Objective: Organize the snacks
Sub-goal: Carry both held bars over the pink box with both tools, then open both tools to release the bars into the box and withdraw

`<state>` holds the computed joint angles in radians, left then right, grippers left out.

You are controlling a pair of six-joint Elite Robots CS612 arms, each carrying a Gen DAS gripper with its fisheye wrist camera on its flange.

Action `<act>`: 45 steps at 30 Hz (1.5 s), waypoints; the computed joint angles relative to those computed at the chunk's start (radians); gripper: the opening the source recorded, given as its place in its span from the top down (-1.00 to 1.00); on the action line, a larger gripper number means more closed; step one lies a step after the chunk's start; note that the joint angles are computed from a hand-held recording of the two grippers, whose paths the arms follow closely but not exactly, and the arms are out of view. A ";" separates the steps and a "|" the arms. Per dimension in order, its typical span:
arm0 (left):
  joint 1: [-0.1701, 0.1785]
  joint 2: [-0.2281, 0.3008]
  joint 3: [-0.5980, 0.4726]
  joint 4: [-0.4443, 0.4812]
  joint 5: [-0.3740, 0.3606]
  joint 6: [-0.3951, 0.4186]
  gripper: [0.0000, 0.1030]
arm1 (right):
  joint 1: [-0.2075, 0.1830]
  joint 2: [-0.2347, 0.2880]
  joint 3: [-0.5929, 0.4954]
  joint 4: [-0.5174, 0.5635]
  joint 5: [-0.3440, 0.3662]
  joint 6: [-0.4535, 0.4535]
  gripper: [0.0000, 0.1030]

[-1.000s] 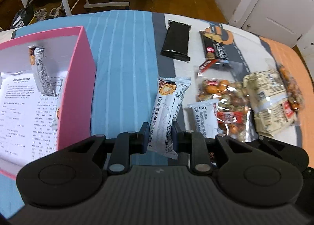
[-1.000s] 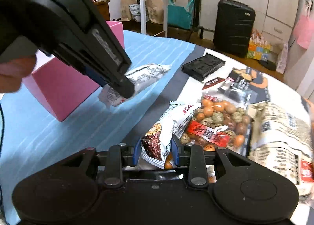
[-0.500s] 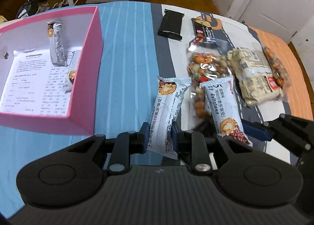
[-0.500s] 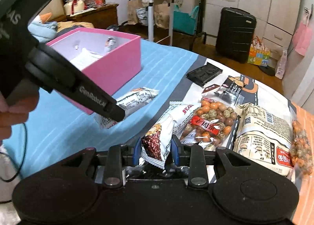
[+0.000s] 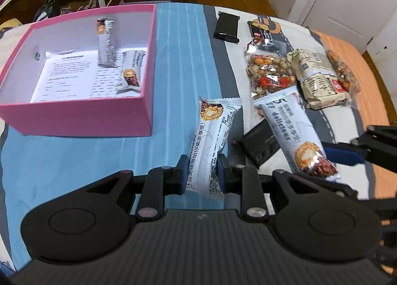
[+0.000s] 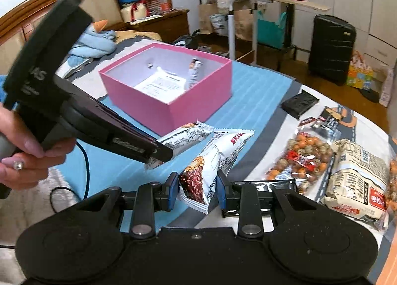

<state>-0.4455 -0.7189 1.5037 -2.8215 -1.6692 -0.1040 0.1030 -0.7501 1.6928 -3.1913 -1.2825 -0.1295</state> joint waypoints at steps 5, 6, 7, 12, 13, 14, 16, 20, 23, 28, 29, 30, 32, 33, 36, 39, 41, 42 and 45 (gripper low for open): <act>0.030 -0.037 0.012 0.020 -0.047 0.011 0.56 | 0.004 -0.014 -0.033 0.061 0.044 -0.044 0.30; 0.034 -0.043 0.013 0.022 -0.039 0.019 0.56 | 0.005 -0.015 -0.043 0.077 0.053 -0.056 0.30; 0.038 -0.049 0.012 0.027 -0.031 0.026 0.55 | 0.005 -0.016 -0.054 0.094 0.070 -0.074 0.30; 0.064 -0.061 -0.012 0.038 0.018 0.030 0.55 | 0.008 0.003 -0.119 0.101 0.120 -0.144 0.30; 0.068 -0.059 -0.019 0.038 0.040 0.033 0.55 | 0.009 0.010 -0.134 0.101 0.125 -0.150 0.30; 0.069 -0.055 -0.028 0.034 0.069 0.046 0.55 | 0.011 0.022 -0.156 0.100 0.132 -0.149 0.30; 0.074 -0.042 -0.046 0.021 0.117 0.063 0.55 | 0.012 0.047 -0.199 0.114 0.149 -0.150 0.30; 0.101 0.006 -0.096 -0.005 0.108 0.002 0.55 | 0.011 0.119 -0.294 0.106 0.182 -0.090 0.30; 0.108 0.048 -0.144 -0.009 0.131 -0.024 0.55 | 0.013 0.171 -0.366 0.127 0.195 -0.046 0.30; 0.109 0.118 -0.238 0.014 0.173 -0.065 0.55 | 0.023 0.243 -0.497 0.244 0.191 -0.046 0.30; 0.109 0.133 -0.260 0.028 0.174 -0.083 0.55 | 0.024 0.252 -0.516 0.269 0.190 -0.046 0.30; 0.109 0.146 -0.280 0.046 0.181 -0.099 0.55 | 0.024 0.262 -0.534 0.294 0.194 -0.049 0.30; 0.109 0.171 -0.318 0.085 0.199 -0.117 0.55 | 0.025 0.275 -0.558 0.337 0.197 -0.079 0.30; 0.109 0.182 -0.333 0.096 0.207 -0.126 0.55 | 0.026 0.279 -0.565 0.352 0.190 -0.097 0.30; 0.112 0.211 -0.368 0.116 0.219 -0.151 0.55 | 0.028 0.289 -0.590 0.408 0.192 -0.152 0.30; 0.110 0.223 -0.377 0.113 0.240 -0.159 0.55 | 0.030 0.302 -0.619 0.444 0.199 -0.193 0.29; 0.111 0.221 -0.370 0.108 0.229 -0.172 0.55 | 0.029 0.311 -0.636 0.459 0.225 -0.224 0.29; 0.113 0.221 -0.370 0.112 0.213 -0.175 0.55 | 0.029 0.315 -0.641 0.460 0.227 -0.228 0.29; 0.112 0.222 -0.370 0.106 0.207 -0.187 0.54 | 0.032 0.326 -0.661 0.478 0.238 -0.242 0.29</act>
<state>-0.3339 -0.4966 1.1338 -2.7158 -1.4622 -0.2913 0.1346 -0.4242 1.0317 -2.7131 -1.0442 -0.3710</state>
